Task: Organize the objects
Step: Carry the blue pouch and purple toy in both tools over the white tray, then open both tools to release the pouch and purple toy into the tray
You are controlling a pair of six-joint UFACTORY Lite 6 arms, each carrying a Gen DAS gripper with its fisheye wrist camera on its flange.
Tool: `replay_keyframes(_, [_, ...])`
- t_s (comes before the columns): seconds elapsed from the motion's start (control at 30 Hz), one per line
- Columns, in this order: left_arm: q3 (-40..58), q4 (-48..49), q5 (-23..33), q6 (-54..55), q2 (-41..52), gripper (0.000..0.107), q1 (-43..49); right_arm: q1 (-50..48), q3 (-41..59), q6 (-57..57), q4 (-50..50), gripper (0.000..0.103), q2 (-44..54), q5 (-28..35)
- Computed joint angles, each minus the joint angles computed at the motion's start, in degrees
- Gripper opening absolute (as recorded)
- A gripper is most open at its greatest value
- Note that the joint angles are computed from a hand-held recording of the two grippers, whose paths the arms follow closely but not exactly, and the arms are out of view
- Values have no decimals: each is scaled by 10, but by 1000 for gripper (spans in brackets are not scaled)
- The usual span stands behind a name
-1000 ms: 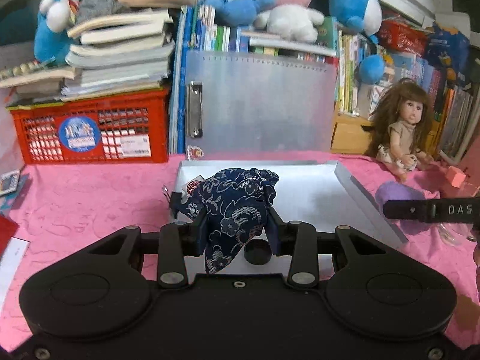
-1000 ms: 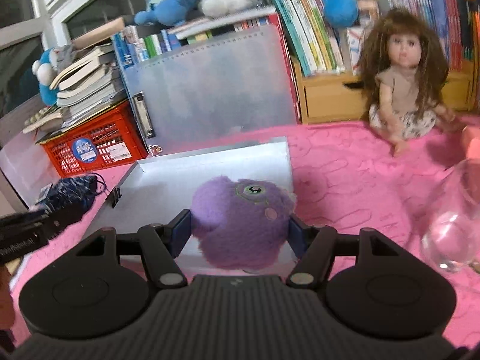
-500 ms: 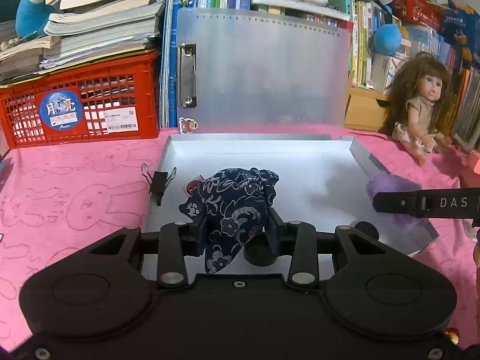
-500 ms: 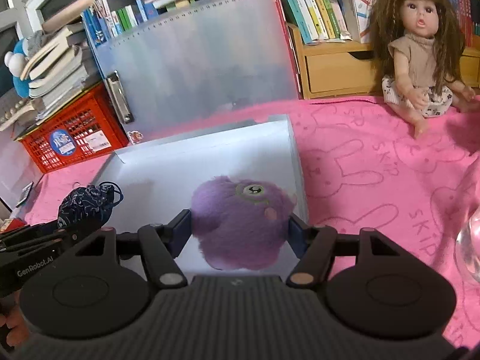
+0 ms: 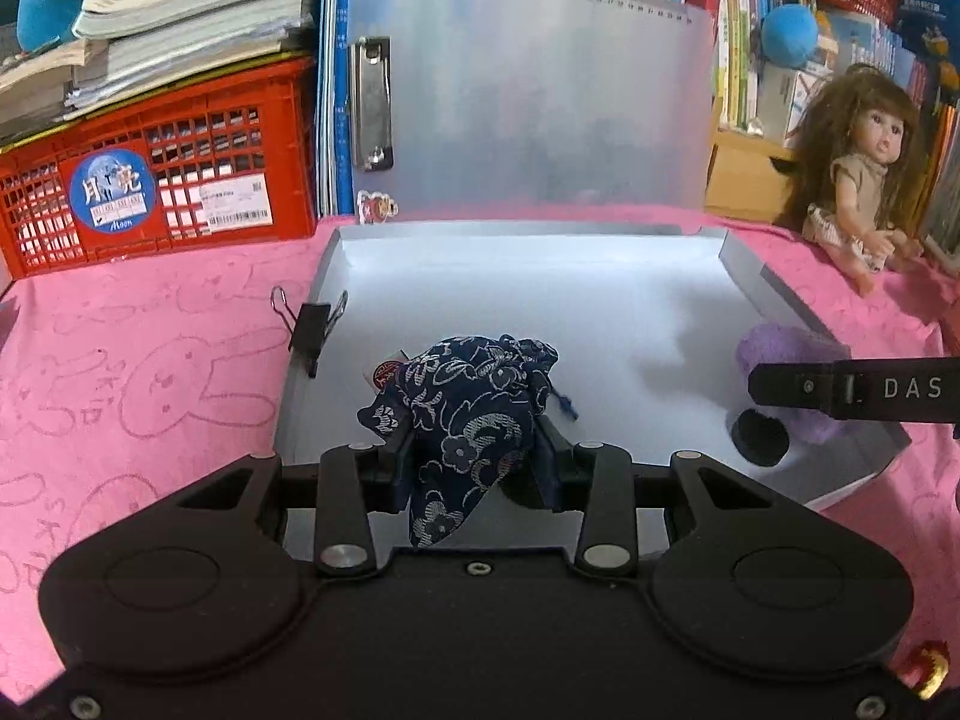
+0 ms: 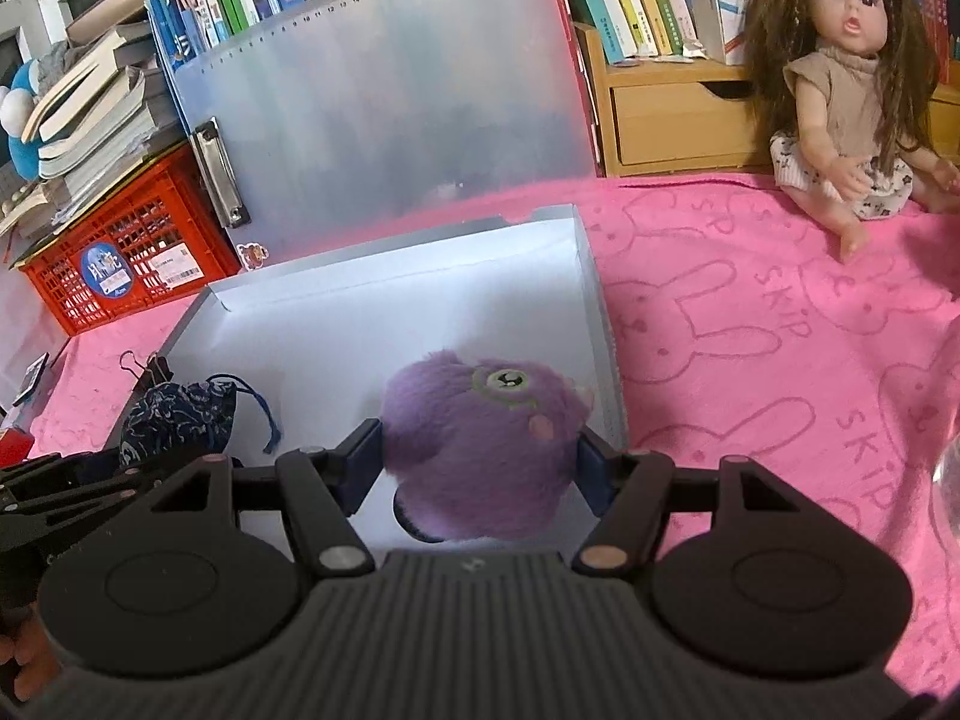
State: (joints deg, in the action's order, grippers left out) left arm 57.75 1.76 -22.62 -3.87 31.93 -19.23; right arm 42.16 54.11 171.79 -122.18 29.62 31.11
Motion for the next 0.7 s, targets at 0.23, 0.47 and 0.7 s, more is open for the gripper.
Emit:
replay_keyframes(0.23, [8, -7, 8, 9, 7, 37, -2, 4, 12, -2, 0, 69, 12, -4])
replay_keyframes(0.47, [7, -17, 5, 21, 11, 38, -5, 13, 22, -25, 20, 69, 24, 4])
replay_keyframes(0.7, [-6, -43, -8, 47, 3, 46, -12, 12, 15, -8, 9, 76, 22, 10])
